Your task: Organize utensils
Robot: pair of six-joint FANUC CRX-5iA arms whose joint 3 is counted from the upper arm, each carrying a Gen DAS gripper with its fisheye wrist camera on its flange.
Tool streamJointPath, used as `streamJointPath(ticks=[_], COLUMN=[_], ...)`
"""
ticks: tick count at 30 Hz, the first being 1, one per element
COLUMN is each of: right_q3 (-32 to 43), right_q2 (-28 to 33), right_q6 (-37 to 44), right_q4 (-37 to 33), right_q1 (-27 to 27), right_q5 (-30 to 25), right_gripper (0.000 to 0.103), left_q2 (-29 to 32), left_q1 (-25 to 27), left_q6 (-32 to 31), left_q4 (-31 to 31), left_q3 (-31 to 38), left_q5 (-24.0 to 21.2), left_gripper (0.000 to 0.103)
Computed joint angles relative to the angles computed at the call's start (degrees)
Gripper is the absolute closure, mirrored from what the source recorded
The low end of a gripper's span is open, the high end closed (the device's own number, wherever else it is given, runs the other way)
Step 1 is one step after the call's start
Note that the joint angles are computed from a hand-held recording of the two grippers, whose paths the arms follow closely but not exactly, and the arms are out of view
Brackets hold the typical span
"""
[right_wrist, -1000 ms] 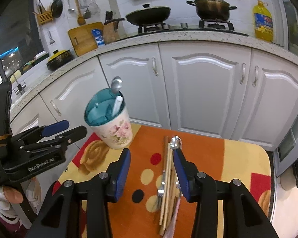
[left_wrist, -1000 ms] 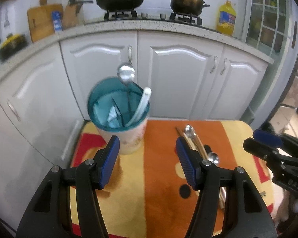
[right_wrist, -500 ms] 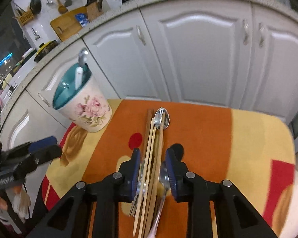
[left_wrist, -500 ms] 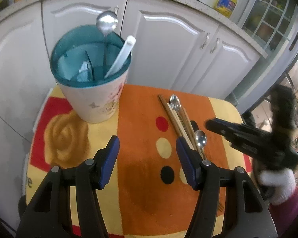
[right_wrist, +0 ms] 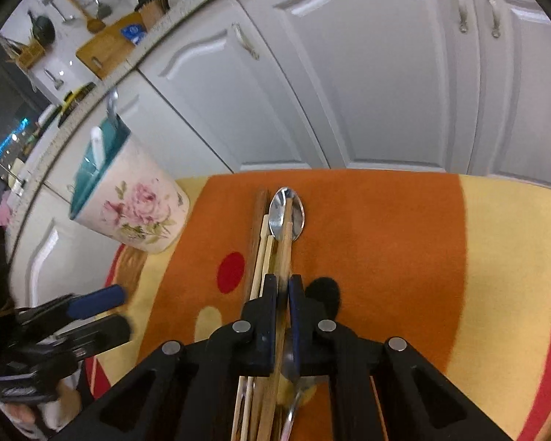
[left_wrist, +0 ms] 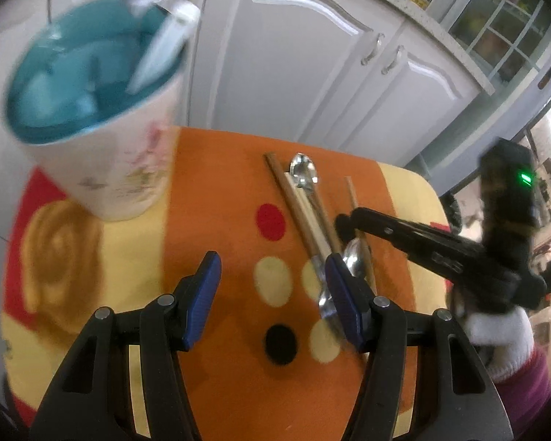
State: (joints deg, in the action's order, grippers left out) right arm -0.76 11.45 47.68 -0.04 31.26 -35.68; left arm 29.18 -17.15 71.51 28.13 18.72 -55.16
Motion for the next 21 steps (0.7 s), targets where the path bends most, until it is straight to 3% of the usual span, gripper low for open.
streamJointPath(ticks=[5,9,11,17,21], right_q3=[-3.81,-5.23,-5.27,-5.22,-5.3], right_q2=[-3.11,-4.44,-4.5,-4.37,-4.3], right_q6=[-2.95,-3.23,-3.05,-1.44,-0.89], right_q4=[1.65,1.5,1.45,-0.44,-1.3], right_q1=[-0.1,-0.23,-0.2,-0.67,-0.86], right_q5=[1.96,3.49,3.71,4.74,4.89], right_gripper=[0.097,0.097,0.097,0.097,0.097], left_q2=[6.47,10.22,12.33,18.09,18.8], left_q1=[-1.58,-2.62,-3.08,-3.91,-3.9], left_q6=[5.37,9.7,12.27,17.55,17.35], left_q4=[-0.64,-2.34,-3.82,-6.4,-6.24], left_q3=[8.56,14.43,17.99,27.07,28.06], left_q5=[-4.82,-6.8,-7.92,-11.64,-11.6], left_gripper=[0.06,0.062,0.069,0.079,0.085])
